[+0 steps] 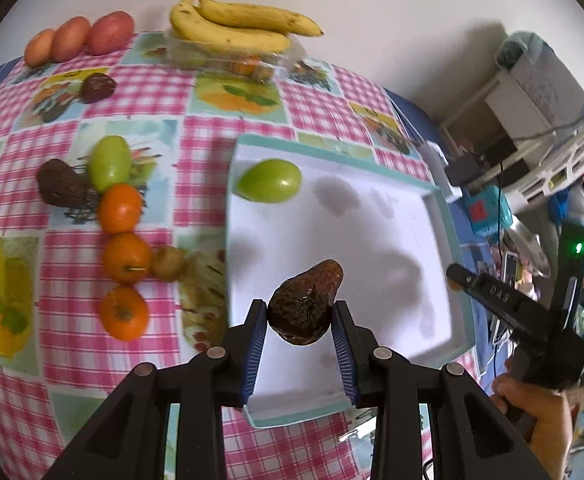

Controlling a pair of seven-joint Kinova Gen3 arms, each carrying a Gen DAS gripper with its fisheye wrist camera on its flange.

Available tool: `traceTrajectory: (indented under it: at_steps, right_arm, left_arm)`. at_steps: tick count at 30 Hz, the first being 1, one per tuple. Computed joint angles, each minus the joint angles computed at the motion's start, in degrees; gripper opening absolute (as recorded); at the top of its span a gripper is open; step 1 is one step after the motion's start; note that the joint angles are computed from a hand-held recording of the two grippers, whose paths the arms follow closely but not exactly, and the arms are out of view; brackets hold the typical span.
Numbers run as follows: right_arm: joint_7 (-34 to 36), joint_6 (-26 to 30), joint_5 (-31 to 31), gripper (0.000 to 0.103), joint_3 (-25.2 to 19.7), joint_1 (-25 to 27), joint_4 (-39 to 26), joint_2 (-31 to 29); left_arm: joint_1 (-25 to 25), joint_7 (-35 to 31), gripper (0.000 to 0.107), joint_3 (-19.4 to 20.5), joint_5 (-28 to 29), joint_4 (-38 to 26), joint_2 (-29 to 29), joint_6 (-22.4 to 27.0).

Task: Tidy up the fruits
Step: 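Carry the dark brown fruit in the left tool while the right tool carries the small fruit to the tray, then open the right tool to release the small fruit while the left tool releases the dark fruit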

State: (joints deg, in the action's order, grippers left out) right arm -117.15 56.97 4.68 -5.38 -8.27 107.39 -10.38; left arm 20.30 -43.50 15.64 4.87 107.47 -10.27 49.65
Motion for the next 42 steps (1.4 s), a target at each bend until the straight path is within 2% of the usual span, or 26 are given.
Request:
traceTrajectory:
  at_steps: [19, 29, 35, 37, 39, 41, 42]
  right_arm:
    - [0.93, 0.03, -0.92, 0.026, 0.36, -0.21, 0.75, 2.05]
    - [0.76, -0.04, -0.91, 0.026, 0.6, -0.66, 1.64, 3.73]
    - [0.35, -0.38, -0.87, 0.026, 0.73, -0.69, 1.94, 3.61]
    - [0.01, -0.29, -0.4, 0.03, 0.41, -0.83, 1.88, 3.54]
    - [-0.85, -0.08, 0.99, 0.047, -0.26, -1.14, 1.67, 3.45]
    - [-1.25, -0.12, 1.9, 0.048, -0.59, -1.45, 1.53, 3.21]
    - [-1.47, -0.07, 2.24, 0.048, -0.72, -1.57, 1.38, 3.04]
  left_arm:
    - [2.75, 0.75, 0.035, 0.02, -1.48, 0.17, 5.65, 0.68]
    - [3.73, 0.94, 0.036, -0.39, -1.95, 0.28, 6.08, 0.25]
    - [4.35, 1.15, 0.037, -0.1, -3.65, -1.27, 7.05, 2.05]
    - [4.41, 1.28, 0.037, -0.29, -3.59, -1.54, 7.07, 2.02]
    - [4.3, 1.58, 0.038, -0.48, -3.7, -1.71, 6.76, 2.18]
    - [4.02, 1.63, 0.042, -0.77, -3.41, -1.72, 6.02, 2.21]
    - [3.84, 1.4, 0.05, -0.92, -3.11, -1.55, 5.58, 2.15]
